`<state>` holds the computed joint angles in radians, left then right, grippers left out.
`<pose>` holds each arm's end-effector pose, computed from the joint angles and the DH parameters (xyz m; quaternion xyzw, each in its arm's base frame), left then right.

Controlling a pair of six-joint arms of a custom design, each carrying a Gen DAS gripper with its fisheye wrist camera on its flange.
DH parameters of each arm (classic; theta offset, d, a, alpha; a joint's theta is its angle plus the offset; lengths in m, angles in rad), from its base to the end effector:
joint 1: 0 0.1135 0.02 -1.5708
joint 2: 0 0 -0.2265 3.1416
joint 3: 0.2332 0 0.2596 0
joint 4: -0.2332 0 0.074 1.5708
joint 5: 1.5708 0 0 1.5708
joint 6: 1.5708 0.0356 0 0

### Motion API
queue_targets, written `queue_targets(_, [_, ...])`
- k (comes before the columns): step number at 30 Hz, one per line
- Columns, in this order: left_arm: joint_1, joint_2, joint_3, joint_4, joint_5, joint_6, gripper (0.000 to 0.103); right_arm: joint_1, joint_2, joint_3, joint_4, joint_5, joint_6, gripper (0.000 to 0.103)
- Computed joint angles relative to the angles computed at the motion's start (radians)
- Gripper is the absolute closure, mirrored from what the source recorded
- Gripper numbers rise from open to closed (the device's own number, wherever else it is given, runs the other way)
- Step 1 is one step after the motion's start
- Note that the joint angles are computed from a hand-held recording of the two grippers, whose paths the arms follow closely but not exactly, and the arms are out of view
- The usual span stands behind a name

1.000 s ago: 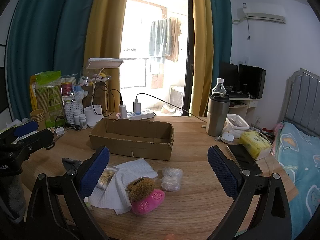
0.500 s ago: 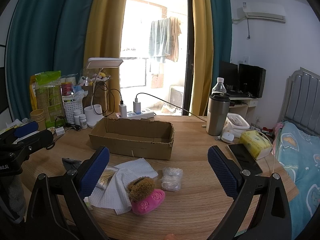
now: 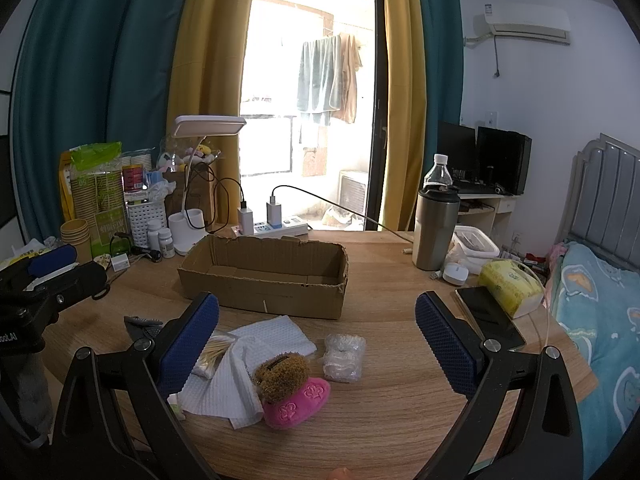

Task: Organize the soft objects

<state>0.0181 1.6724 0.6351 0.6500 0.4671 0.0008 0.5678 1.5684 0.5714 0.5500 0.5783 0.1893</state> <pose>0.3213 -0.0102 0.1119 0.1221 0.8085 -0.1869 0.5445 0.2639 0.1452 0.1156 -0.0034 0.8252 -0.0355 0.5637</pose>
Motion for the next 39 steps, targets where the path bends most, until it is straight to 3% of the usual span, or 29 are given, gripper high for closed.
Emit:
queue_targets(16, [-0.006, 0.058, 0.029, -0.014, -0.032, -0.006, 0.000, -0.017, 0.047, 0.029, -0.007, -0.022, 0.016, 0.002])
queue_targets(27, [0.013, 0.263, 0.210, -0.117, -0.084, -0.011, 0.000, -0.119, 0.188, 0.117, -0.020, -0.108, 0.032, 0.002])
queue_targets(39, [0.018, 0.488, 0.474, -0.332, -0.145, 0.012, 0.001, -0.211, 0.355, 0.247, -0.065, -0.200, 0.050, 0.002])
